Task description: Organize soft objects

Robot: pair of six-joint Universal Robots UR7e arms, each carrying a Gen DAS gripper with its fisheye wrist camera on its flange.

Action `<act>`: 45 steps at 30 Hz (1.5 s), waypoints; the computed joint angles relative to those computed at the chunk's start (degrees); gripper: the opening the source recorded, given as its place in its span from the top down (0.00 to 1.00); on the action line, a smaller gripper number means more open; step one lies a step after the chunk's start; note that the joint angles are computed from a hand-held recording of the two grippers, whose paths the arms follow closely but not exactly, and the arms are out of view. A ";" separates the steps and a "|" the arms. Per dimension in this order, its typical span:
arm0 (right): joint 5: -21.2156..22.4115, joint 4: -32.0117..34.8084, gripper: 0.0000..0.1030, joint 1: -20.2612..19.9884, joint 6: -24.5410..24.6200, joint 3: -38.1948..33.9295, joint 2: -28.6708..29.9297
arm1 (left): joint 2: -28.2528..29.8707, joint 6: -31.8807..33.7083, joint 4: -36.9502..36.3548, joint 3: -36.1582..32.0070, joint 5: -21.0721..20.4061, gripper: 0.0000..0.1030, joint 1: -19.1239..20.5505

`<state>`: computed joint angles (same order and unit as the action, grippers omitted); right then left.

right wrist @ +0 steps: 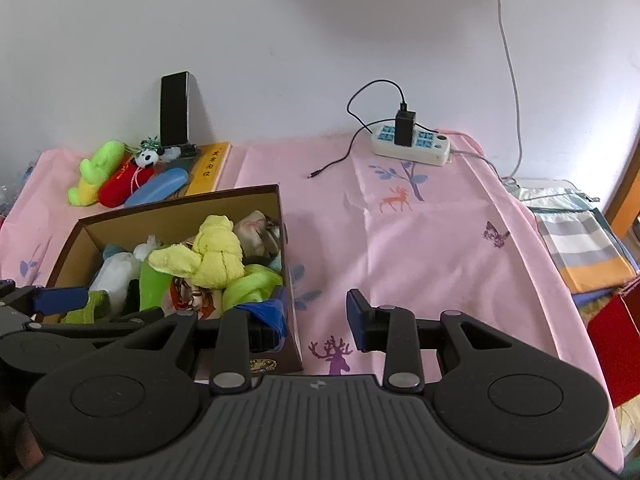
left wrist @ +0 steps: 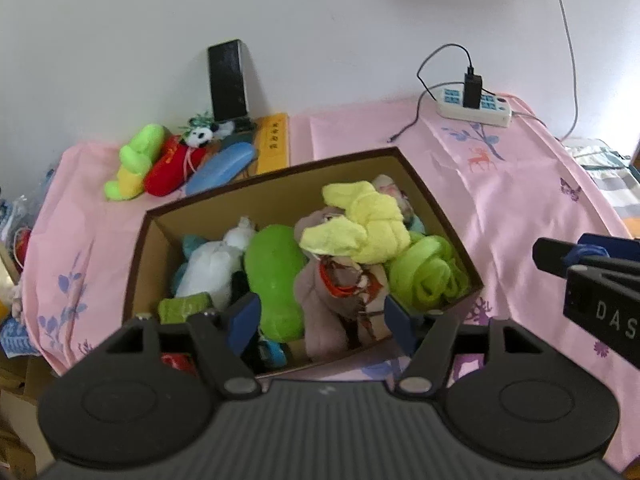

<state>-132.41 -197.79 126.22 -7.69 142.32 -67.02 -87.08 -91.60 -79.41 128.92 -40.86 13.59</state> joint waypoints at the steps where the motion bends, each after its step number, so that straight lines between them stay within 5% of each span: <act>1: -0.18 0.34 0.85 0.07 0.50 -0.07 0.01 | 0.05 0.61 -0.55 0.10 -0.10 0.35 0.16; 17: -1.99 3.94 0.85 1.12 5.41 -2.33 3.65 | -1.16 1.98 2.74 -0.04 -0.44 0.35 2.76; 45: -1.85 9.10 0.84 0.28 6.69 -6.27 7.47 | -2.80 6.72 -1.33 0.85 1.35 0.35 7.64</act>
<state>-134.26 -188.69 126.50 -1.00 136.06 -59.55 -89.87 -84.88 -80.74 129.77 -39.51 21.22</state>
